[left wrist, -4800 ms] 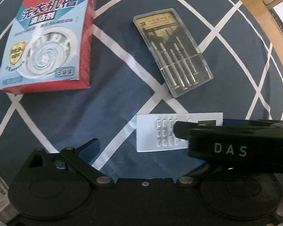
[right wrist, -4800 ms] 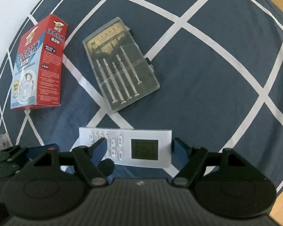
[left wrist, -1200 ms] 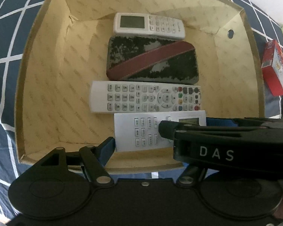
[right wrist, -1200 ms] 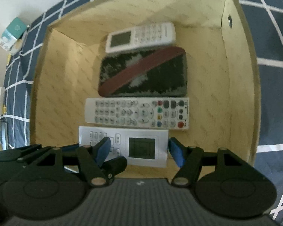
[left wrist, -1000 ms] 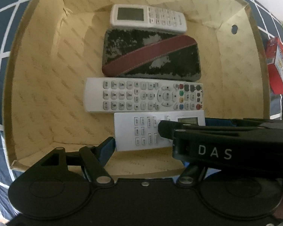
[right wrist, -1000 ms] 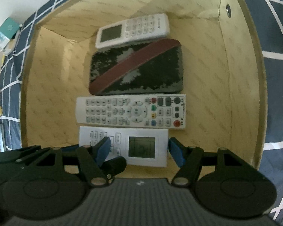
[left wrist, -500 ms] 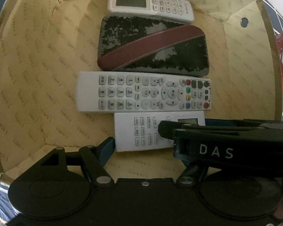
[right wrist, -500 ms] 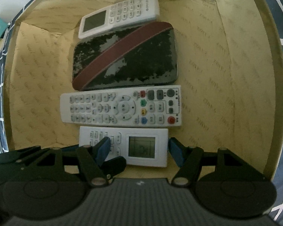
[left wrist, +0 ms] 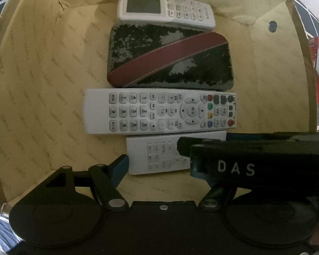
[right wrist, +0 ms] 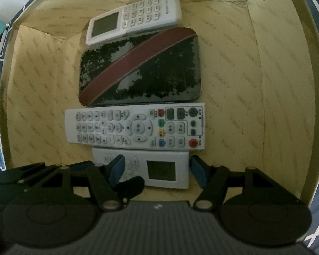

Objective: Organize objects
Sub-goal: 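Lower the white handset into the box beside the TV remote, open right gripper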

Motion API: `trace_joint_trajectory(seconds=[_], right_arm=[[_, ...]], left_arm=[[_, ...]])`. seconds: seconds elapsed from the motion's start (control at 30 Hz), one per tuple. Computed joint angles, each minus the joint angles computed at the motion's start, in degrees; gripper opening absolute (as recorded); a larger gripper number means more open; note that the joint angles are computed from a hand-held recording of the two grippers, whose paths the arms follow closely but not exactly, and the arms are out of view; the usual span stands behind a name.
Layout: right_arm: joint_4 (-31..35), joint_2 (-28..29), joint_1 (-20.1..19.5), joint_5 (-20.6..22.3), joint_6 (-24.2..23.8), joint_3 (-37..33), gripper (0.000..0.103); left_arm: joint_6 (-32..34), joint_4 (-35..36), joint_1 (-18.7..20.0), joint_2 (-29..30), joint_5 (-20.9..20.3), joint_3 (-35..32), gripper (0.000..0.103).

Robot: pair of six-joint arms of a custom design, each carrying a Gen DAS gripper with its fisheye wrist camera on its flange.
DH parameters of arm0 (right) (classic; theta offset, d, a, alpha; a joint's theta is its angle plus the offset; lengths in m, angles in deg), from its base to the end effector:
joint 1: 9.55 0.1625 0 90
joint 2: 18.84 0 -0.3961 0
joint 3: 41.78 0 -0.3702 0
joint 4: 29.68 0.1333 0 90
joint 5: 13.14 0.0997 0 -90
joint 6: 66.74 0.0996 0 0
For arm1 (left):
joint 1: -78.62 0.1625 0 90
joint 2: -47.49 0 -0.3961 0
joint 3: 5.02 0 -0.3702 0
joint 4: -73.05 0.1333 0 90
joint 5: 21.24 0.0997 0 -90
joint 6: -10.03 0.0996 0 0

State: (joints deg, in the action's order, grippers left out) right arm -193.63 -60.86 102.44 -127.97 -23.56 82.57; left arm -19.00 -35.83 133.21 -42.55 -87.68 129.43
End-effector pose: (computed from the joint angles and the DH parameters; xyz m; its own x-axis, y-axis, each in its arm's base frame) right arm 0.2455 -0.3637 -0.0432 -0.8504 0.3385 0.4027 0.2900 0.9403 -0.1780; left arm -0.0413 -0.3569 0.1742 -0.8197 0.2303 -0.5245 0.1431 0.9689 0.2018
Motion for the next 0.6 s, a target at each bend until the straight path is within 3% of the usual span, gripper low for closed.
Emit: trace_joint_trajectory(seconds=[0.33, 0.53, 0.6], right_arm=[[-5.2, -3.0, 3.5, -2.7, 0.5, 2.7, 0.068], [-3.9, -6.9, 8.0, -6.9, 1.7, 3.7, 0.073], [-3.7, -8.1, 9.2, -8.0, 2.0, 3.9, 0.078]], left_arm=[[-4.3, 3.5, -5.8, -8.1, 2.0, 1.3, 0.076], [-8.9, 7.1, -11.5, -12.5, 3.6, 1.0, 0.083], [-10.5, 8.6, -13.9, -14.0, 4.0, 1.0, 0.092]])
